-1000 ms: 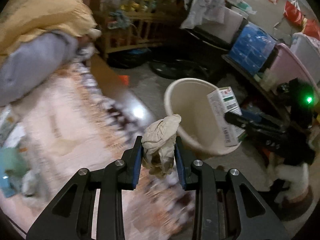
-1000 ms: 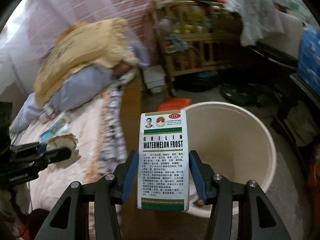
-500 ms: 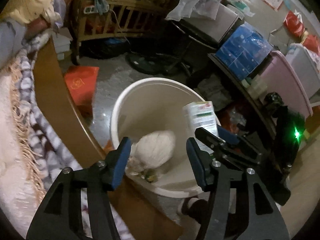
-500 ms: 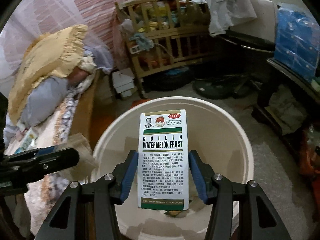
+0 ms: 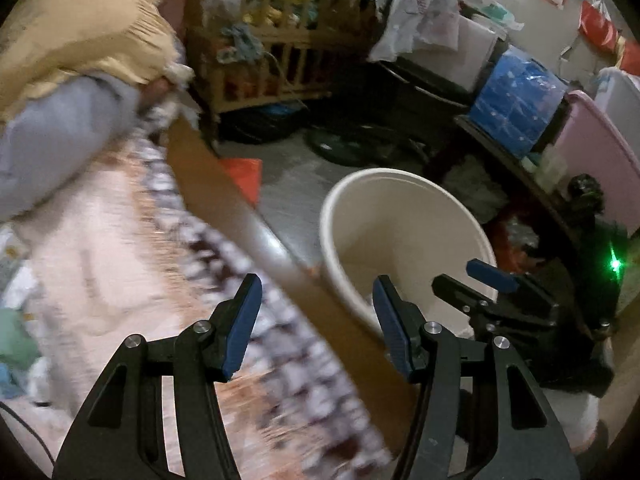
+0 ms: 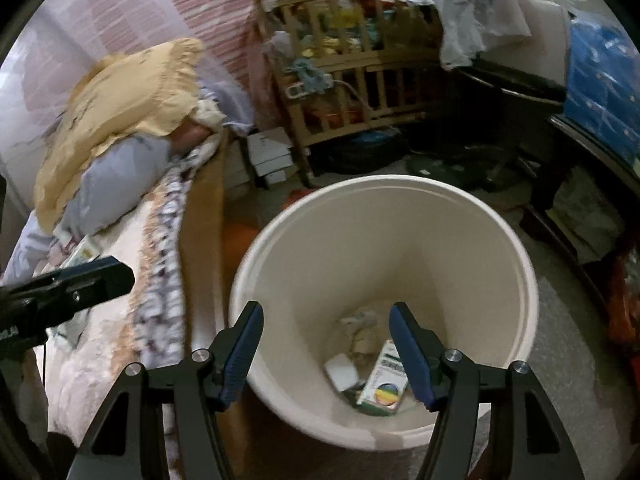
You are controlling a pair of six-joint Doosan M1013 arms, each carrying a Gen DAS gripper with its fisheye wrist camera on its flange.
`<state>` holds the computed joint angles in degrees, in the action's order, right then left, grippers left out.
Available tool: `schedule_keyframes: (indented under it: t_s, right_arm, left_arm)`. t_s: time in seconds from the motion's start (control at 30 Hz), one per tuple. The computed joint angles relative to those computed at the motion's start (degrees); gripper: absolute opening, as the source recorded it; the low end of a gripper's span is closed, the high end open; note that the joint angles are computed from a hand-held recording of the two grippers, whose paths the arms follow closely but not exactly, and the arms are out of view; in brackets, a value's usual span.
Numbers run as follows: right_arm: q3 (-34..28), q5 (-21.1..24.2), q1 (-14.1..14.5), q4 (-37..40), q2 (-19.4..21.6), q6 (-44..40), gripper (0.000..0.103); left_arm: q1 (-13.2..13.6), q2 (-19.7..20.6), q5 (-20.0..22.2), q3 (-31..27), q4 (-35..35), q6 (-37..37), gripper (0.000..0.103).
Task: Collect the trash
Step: 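Move both open tools back toward the remaining trash on the bed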
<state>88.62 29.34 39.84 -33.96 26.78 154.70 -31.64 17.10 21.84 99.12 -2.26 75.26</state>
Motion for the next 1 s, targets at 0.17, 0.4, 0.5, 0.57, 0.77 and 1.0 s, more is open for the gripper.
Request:
schedule_keyframes:
  t_s: [0.17, 0.4, 0.5, 0.57, 0.77, 1.0]
  right_arm:
    - [-2.32, -0.96, 2.09, 3.68, 1.05, -3.72, 0.063]
    - [-7.22, -1.54, 5.28, 9.20, 3.74, -11.43, 0.063]
    - [-9.46, -1.48, 6.30, 12.19, 5.09, -15.62, 0.063]
    - [-11.02, -1.33, 6.95, 14.30, 6.04, -18.48, 0.063]
    - [-15.13, -0.24, 8.48, 18.88, 8.43, -24.69, 0.063]
    - [-18.48, 1.23, 9.51, 21.57, 10.30, -28.54, 0.064]
  left_arm:
    - [0.89, -3.71, -0.33, 4.38, 15.40, -14.38, 0.056]
    - [2.38, -8.19, -0.02, 9.98, 32.99, -32.46, 0.056]
    - [2.82, -9.66, 0.07, 12.19, 39.47, -39.05, 0.056]
    - [3.21, -10.44, 0.26, 13.41, 42.14, -41.92, 0.056]
    - [4.65, -12.26, 0.33, 16.15, 47.39, -49.31, 0.056]
    - [6.34, -13.84, 0.42, 18.28, 50.03, -53.17, 0.056]
